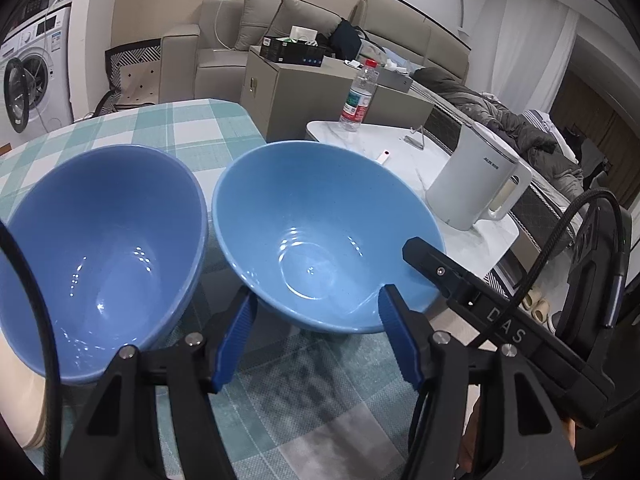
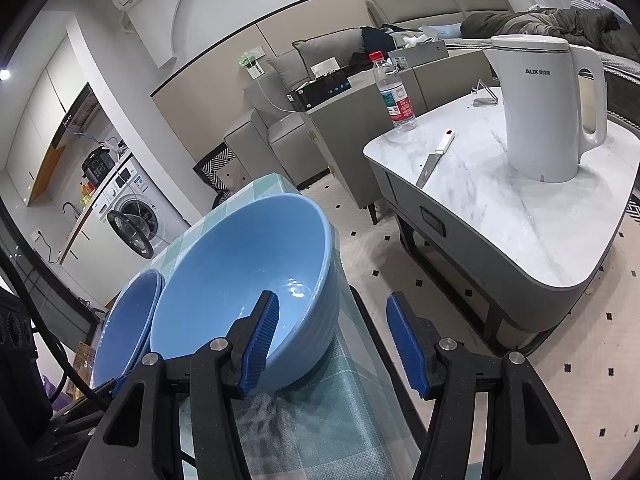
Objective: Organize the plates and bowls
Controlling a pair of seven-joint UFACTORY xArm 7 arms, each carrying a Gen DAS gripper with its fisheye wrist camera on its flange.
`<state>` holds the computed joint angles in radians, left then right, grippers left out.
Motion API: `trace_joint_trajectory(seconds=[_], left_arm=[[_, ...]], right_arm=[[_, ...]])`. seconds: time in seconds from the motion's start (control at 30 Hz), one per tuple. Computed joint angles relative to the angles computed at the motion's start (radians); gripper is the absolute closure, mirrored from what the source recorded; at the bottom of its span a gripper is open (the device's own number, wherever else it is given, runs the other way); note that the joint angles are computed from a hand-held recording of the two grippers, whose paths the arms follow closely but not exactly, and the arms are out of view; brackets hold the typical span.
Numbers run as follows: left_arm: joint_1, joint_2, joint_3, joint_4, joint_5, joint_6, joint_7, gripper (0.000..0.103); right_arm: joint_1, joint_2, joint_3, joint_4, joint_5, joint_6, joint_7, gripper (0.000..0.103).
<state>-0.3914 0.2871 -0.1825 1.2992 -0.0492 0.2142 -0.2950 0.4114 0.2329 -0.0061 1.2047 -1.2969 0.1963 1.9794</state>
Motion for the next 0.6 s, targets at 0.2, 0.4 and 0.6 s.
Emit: trace_joint_trajectory(seconds=[0.2, 0.4, 0.6], left_arm=[[-0.054, 0.011, 0.065, 0.002, 0.105, -0.028, -0.1, 0.04], [-0.043, 0.018, 0.054, 0.007, 0.114, -0.031, -0.105, 0.04], [-0.04, 0.022, 0.052, 0.01, 0.118, -0.033, -0.105, 0.04]], right_arm=[[0.001, 0.027, -0.026, 0.025, -0.037, -0.043, 0.052, 0.049], [0.006, 0.051, -0.045, 0.065, -0.154, -0.07, 0.186, 0.05], [-0.031, 0.055, -0.016, 0.089, -0.222, -0.041, 0.257, 0.057]])
